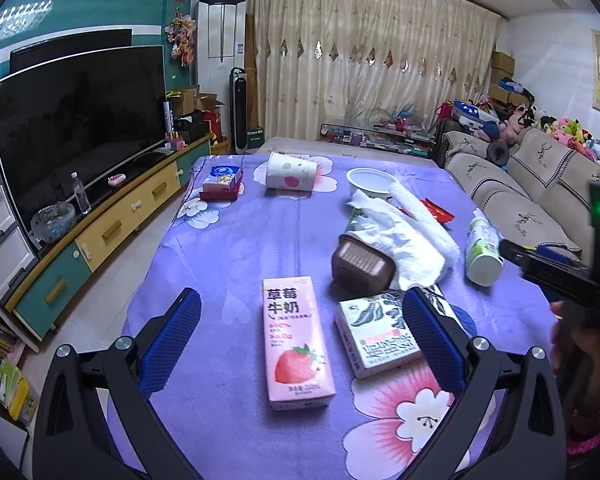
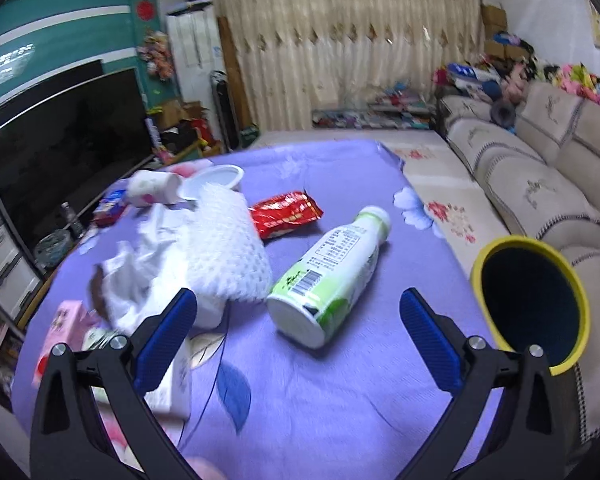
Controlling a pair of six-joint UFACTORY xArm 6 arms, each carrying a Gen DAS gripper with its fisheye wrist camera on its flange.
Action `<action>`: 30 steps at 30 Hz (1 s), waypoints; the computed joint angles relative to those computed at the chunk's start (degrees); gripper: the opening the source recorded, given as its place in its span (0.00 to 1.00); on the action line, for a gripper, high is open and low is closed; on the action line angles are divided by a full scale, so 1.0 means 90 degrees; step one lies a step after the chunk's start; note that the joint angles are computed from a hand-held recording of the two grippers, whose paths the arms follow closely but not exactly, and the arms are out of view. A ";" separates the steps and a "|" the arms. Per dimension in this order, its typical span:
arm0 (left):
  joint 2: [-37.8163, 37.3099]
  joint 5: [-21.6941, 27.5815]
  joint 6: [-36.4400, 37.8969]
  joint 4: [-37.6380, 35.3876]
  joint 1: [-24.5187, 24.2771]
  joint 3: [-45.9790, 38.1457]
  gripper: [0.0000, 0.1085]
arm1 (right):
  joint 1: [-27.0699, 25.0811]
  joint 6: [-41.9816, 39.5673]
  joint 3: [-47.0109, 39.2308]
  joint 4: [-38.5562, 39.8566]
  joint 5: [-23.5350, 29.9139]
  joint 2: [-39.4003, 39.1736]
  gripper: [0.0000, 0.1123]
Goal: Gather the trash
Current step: 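Grasp the green-labelled plastic bottle with the right tool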
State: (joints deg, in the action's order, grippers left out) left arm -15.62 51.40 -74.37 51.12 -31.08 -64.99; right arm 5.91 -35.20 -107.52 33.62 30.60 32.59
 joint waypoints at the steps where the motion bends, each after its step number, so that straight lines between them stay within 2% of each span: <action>1: 0.0015 -0.0026 0.0017 -0.0002 0.0041 0.0002 0.92 | 0.0031 0.0415 -0.0265 -0.0338 0.0015 0.0232 0.86; 5: 0.0062 -0.0276 0.0140 -0.0097 0.0273 0.0066 0.92 | 0.0115 0.1549 -0.1131 -0.1345 0.0292 0.0938 0.83; 12: 0.0232 -0.0693 0.0321 -0.0333 0.0561 0.0094 0.92 | 0.0099 0.2043 -0.1912 -0.1858 0.0874 0.1501 0.61; 15: 0.0301 -0.0725 0.0365 -0.0388 0.0554 0.0049 0.92 | 0.0013 0.1925 -0.1947 -0.1821 0.1014 0.1510 0.52; 18: 0.0371 -0.0729 0.0410 -0.0399 0.0547 -0.0015 0.92 | -0.0115 0.1606 -0.1547 -0.1695 0.0867 0.1228 0.48; 24: 0.0400 -0.0729 0.0406 -0.0398 0.0543 -0.0035 0.92 | -0.0395 0.0918 -0.1379 -0.1263 0.0784 0.1047 0.48; 28: 0.0469 -0.0737 0.0434 -0.0446 0.0518 -0.0088 0.92 | -0.0456 0.0709 -0.1568 -0.0950 0.1208 0.1195 0.48; 30: 0.0515 -0.0727 0.0469 -0.0439 0.0484 -0.0137 0.92 | -0.0424 0.0658 -0.1388 -0.0920 0.1082 0.1139 0.48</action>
State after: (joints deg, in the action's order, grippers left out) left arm -10.99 44.86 -70.15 47.17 -26.72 -66.22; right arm 2.10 -29.28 -120.01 25.34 40.34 42.84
